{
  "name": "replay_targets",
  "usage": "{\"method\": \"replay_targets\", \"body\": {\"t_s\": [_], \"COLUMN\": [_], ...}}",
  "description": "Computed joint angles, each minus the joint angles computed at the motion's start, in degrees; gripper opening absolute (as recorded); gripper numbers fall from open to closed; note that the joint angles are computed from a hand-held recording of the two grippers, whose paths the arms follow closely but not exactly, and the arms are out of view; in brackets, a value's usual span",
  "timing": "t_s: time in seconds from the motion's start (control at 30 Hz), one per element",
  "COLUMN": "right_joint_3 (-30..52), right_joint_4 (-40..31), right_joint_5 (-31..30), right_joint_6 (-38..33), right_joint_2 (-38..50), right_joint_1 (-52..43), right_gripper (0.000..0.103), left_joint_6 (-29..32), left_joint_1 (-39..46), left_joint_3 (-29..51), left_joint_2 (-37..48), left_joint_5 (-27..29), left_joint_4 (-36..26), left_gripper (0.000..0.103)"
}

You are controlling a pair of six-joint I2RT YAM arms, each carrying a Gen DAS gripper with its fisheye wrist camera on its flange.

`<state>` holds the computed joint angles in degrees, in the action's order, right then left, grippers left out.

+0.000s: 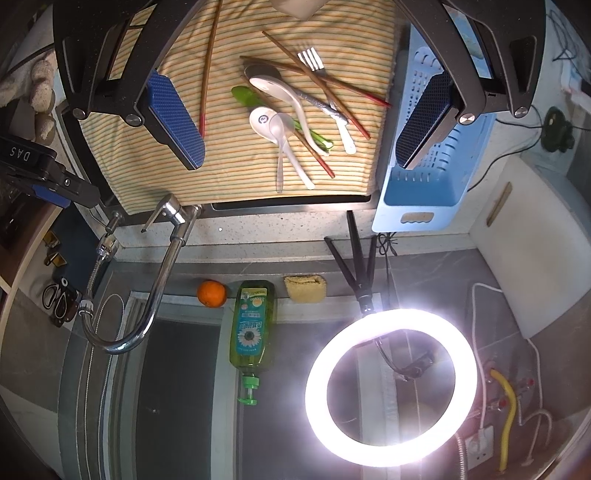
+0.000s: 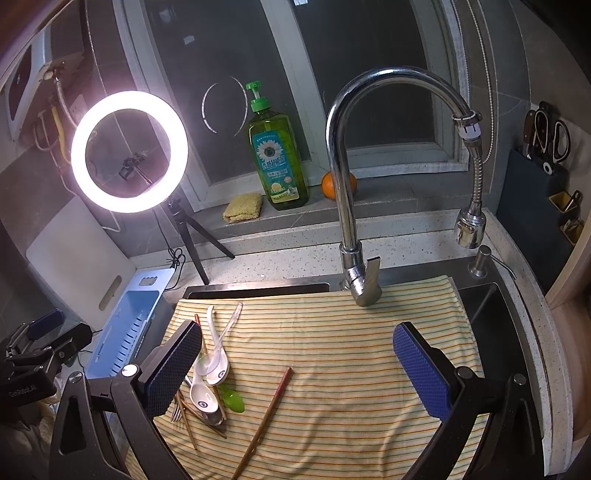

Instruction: Organize utensils

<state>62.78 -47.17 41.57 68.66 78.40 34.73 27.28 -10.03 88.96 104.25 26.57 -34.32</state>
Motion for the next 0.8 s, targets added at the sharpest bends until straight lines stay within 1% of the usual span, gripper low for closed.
{"method": "replay_targets", "body": {"t_s": [0.5,0.8], "right_joint_3": [-0.61,-1.91], "right_joint_4": [0.76,2.45], "right_joint_5": [-0.40,-1.92], "right_joint_6": [-0.72,-2.35], "right_joint_2": [-0.26,-0.47], "right_joint_1": [-0.71,-2.03], "right_gripper": [0.102,0.102], "left_joint_6": [0.26,-0.05], "left_joint_1": [-0.56,-0.64], "left_joint_3": [0.78,0.76], "left_joint_2": [0.66,0.97], "left_joint_5": [-0.39,-1.05], "left_joint_4": [-0.20,-0.56], "left_gripper": [0.102,0.102]}}
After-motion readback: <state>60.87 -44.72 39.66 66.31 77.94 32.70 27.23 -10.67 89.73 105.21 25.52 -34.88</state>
